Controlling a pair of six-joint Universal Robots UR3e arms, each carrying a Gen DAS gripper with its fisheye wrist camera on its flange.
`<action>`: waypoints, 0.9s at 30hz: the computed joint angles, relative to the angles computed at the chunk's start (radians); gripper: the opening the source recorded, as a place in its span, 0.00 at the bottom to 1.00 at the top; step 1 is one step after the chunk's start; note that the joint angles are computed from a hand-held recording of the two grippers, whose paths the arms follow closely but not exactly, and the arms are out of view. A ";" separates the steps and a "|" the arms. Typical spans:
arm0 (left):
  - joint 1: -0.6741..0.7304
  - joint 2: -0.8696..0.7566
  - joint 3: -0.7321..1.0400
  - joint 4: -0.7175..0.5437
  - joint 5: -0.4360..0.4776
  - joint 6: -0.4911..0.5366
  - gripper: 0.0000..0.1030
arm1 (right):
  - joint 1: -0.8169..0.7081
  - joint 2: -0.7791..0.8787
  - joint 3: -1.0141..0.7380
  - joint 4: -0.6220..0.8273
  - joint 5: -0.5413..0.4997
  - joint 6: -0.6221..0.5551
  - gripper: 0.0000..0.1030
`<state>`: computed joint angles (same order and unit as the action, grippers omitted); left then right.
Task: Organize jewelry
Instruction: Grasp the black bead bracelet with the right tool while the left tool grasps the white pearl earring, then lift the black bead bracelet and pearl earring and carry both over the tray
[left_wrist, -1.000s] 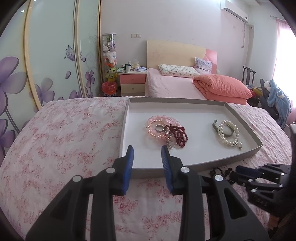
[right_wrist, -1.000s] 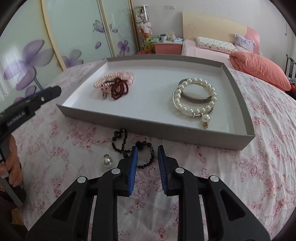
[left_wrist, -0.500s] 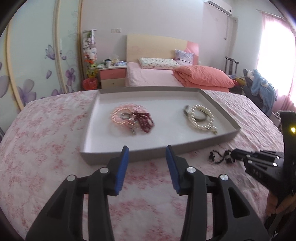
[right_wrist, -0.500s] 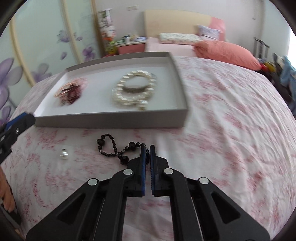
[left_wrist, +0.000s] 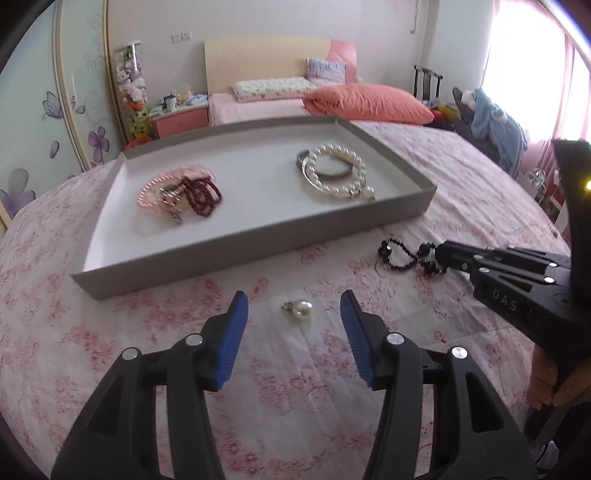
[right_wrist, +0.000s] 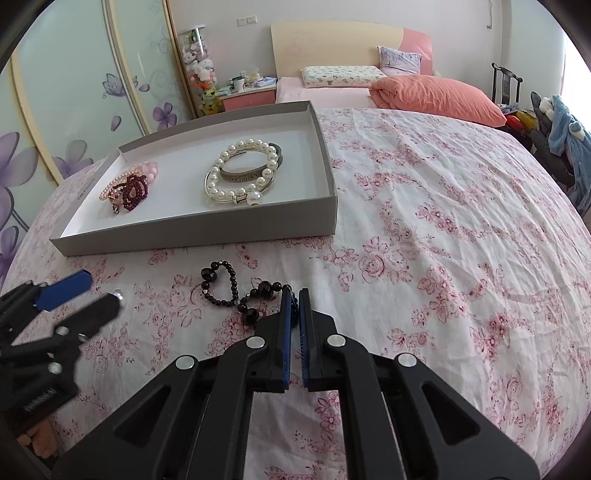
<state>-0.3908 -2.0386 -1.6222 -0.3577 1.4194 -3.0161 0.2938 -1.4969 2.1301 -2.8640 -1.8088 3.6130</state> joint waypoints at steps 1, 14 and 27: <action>-0.006 -0.007 0.008 -0.006 0.009 -0.002 0.48 | -0.001 -0.001 0.002 -0.001 0.000 -0.002 0.05; 0.001 -0.025 0.034 -0.036 0.118 -0.054 0.19 | -0.007 -0.010 0.008 -0.006 0.031 -0.008 0.05; 0.129 0.069 -0.085 -0.009 0.145 -0.057 0.20 | 0.028 0.039 -0.044 0.001 0.008 -0.015 0.06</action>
